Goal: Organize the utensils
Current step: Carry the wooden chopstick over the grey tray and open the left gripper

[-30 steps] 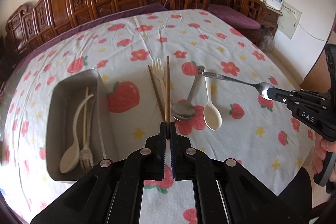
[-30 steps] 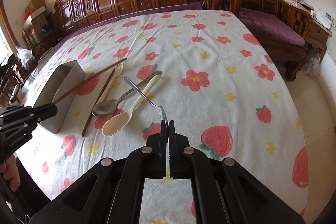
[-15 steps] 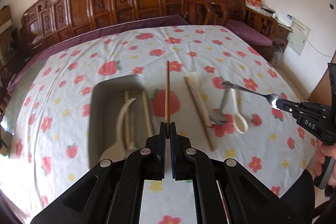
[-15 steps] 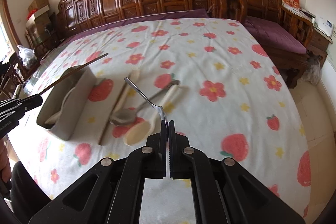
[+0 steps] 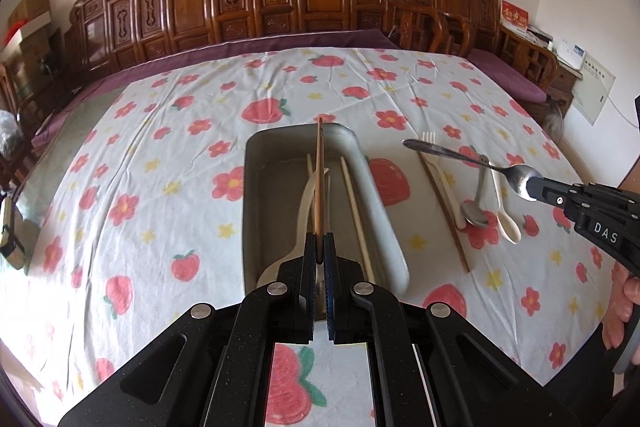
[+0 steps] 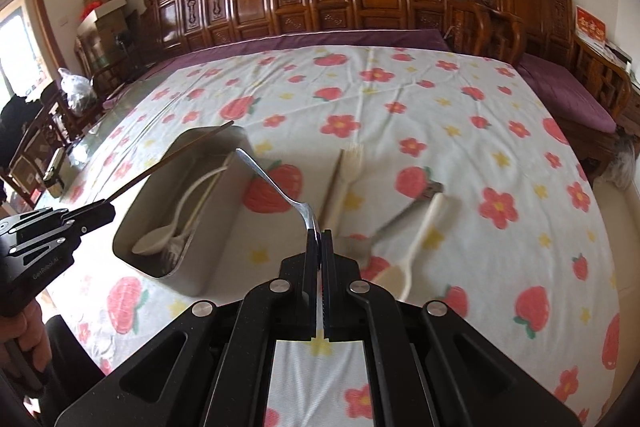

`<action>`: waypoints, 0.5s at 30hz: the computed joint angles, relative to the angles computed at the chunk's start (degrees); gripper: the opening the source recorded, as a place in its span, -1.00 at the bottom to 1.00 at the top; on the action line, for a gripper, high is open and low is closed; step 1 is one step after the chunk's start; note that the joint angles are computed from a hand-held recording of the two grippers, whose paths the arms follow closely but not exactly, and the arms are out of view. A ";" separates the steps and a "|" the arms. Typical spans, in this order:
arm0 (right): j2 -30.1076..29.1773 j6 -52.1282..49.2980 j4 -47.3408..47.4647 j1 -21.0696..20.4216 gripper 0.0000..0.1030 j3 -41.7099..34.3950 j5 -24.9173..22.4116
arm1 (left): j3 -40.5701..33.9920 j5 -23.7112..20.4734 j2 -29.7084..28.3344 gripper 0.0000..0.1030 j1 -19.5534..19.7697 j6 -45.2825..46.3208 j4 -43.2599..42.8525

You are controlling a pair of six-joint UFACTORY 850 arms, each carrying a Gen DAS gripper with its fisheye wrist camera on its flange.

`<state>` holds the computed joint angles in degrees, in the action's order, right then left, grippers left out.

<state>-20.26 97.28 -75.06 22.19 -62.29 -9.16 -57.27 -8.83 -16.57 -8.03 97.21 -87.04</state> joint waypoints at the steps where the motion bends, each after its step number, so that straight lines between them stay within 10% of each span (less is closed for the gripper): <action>1: -0.34 -0.46 0.24 -0.06 -0.96 -0.33 0.11 | -0.04 -0.03 -0.09 -0.95 0.22 0.59 -0.58; 15: -2.61 -9.37 8.46 2.07 -0.96 -3.88 -0.94 | 1.55 -0.82 -0.25 -0.95 2.09 -2.52 2.70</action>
